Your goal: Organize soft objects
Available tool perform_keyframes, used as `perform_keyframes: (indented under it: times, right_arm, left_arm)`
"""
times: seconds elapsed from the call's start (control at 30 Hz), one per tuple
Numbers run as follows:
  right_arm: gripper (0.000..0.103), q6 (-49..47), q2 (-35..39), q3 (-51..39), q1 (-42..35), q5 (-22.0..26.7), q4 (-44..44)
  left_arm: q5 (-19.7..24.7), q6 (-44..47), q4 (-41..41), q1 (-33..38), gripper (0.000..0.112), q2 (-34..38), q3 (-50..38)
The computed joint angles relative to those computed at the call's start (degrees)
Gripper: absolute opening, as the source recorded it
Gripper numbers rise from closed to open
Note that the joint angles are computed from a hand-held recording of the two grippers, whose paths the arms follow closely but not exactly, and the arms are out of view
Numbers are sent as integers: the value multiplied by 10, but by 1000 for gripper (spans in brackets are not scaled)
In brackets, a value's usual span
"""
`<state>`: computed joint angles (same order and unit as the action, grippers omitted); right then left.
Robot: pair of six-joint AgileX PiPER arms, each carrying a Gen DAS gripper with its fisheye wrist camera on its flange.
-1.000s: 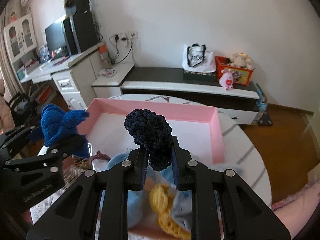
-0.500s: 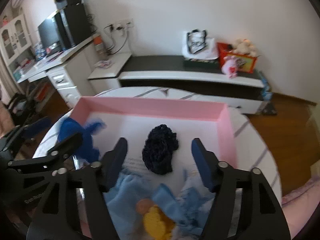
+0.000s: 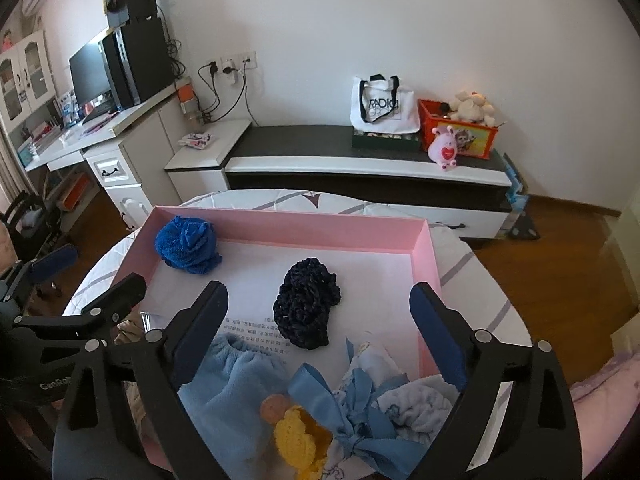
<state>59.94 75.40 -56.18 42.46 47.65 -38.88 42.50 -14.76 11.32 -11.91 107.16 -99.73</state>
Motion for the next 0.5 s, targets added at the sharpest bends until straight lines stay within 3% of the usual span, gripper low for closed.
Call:
perform_keyframes:
  times: [0.4, 0.5]
  right_arm:
    - [92, 20, -28, 5, 35, 44, -6]
    - [103, 40, -39, 11, 58, 67, -19]
  left_arm:
    - [13, 3, -5, 4, 102, -82, 68]
    - [11, -3, -6, 3, 102, -110, 95]
